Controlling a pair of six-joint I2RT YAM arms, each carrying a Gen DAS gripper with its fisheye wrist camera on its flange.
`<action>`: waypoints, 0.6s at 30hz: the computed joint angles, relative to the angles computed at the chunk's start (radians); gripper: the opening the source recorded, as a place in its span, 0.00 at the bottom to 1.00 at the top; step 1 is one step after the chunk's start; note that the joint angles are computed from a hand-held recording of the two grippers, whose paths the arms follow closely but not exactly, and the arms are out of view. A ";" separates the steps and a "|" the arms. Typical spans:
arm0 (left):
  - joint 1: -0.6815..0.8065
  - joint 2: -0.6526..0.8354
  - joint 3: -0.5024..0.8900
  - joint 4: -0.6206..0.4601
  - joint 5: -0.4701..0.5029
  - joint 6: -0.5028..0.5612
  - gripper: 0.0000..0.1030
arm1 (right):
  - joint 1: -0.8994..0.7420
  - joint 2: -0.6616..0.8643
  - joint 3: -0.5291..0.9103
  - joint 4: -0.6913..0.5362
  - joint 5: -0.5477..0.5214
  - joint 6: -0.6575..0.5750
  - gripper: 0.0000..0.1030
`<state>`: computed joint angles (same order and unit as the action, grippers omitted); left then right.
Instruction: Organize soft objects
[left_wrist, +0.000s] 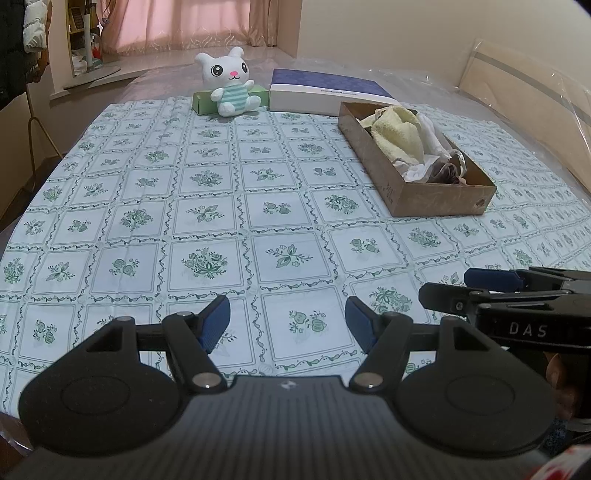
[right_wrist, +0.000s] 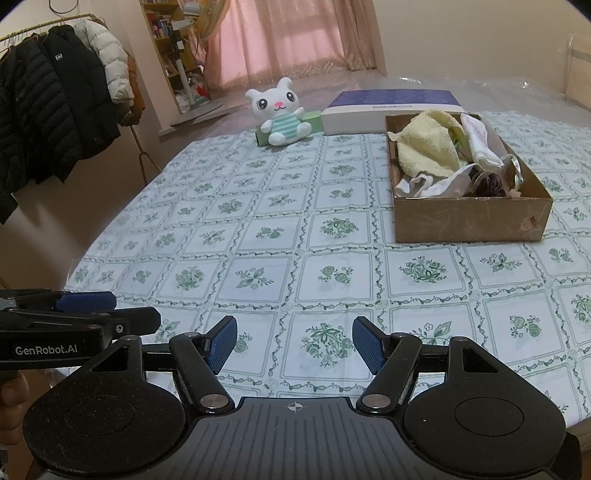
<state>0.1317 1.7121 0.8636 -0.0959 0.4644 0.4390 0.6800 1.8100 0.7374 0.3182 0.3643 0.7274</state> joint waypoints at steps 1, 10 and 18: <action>0.000 -0.001 0.000 0.000 0.000 -0.001 0.65 | 0.000 -0.001 0.001 -0.002 0.000 0.000 0.67; -0.001 0.001 0.001 0.001 0.000 -0.001 0.65 | -0.002 0.001 -0.001 0.004 -0.002 -0.003 0.67; -0.002 0.001 -0.002 0.003 0.000 -0.002 0.65 | -0.005 0.003 -0.002 0.007 -0.006 -0.005 0.67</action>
